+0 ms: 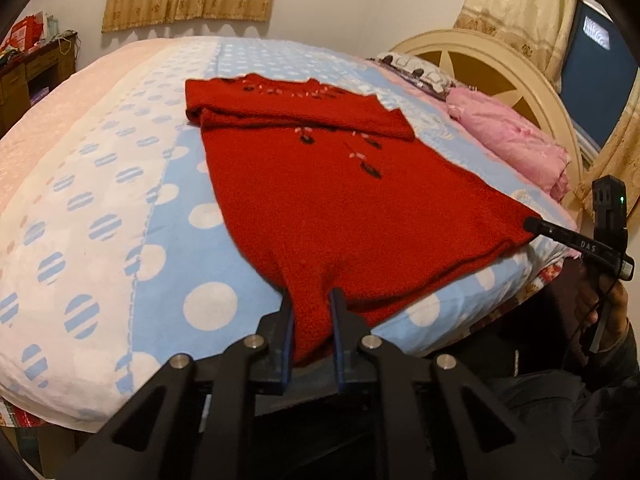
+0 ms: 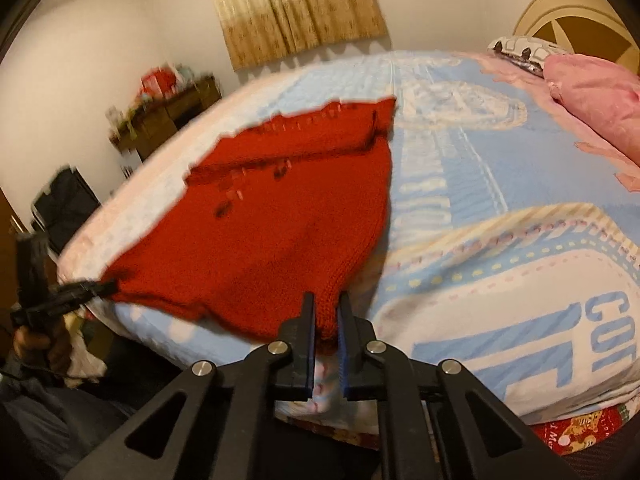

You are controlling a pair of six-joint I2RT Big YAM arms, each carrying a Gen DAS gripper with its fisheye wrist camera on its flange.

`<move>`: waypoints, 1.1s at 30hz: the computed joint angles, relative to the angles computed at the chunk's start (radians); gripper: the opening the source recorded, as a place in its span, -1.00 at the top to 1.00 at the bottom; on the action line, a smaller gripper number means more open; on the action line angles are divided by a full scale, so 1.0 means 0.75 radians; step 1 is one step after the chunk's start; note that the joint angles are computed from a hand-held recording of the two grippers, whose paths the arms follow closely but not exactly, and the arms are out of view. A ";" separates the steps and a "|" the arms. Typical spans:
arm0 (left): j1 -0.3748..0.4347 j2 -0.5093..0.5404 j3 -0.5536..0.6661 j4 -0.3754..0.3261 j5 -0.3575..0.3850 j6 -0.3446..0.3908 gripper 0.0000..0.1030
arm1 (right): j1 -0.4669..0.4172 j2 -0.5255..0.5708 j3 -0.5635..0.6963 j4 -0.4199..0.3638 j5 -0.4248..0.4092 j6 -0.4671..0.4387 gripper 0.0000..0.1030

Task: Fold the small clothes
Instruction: 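Close the right tool on the sweater hem while the left tool grasps the hem too, then lift the hem with both tools, fold it over toward the collar, open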

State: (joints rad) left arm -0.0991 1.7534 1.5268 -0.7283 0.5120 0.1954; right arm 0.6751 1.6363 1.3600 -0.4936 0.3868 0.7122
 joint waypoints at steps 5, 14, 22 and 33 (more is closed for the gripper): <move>0.031 0.021 0.036 0.004 0.108 -0.078 0.70 | -0.023 -0.019 -0.042 0.057 -0.056 0.056 0.84; 0.055 0.032 0.112 0.081 0.213 -0.154 0.71 | -0.033 -0.084 -0.052 0.211 -0.044 -0.003 0.85; 0.054 0.129 0.315 0.047 0.268 -0.220 0.71 | -0.099 -0.045 0.064 0.233 -0.086 -0.036 0.85; 0.061 0.326 0.684 -0.039 0.256 -0.301 0.72 | -0.176 0.118 0.393 0.147 -0.119 -0.115 0.85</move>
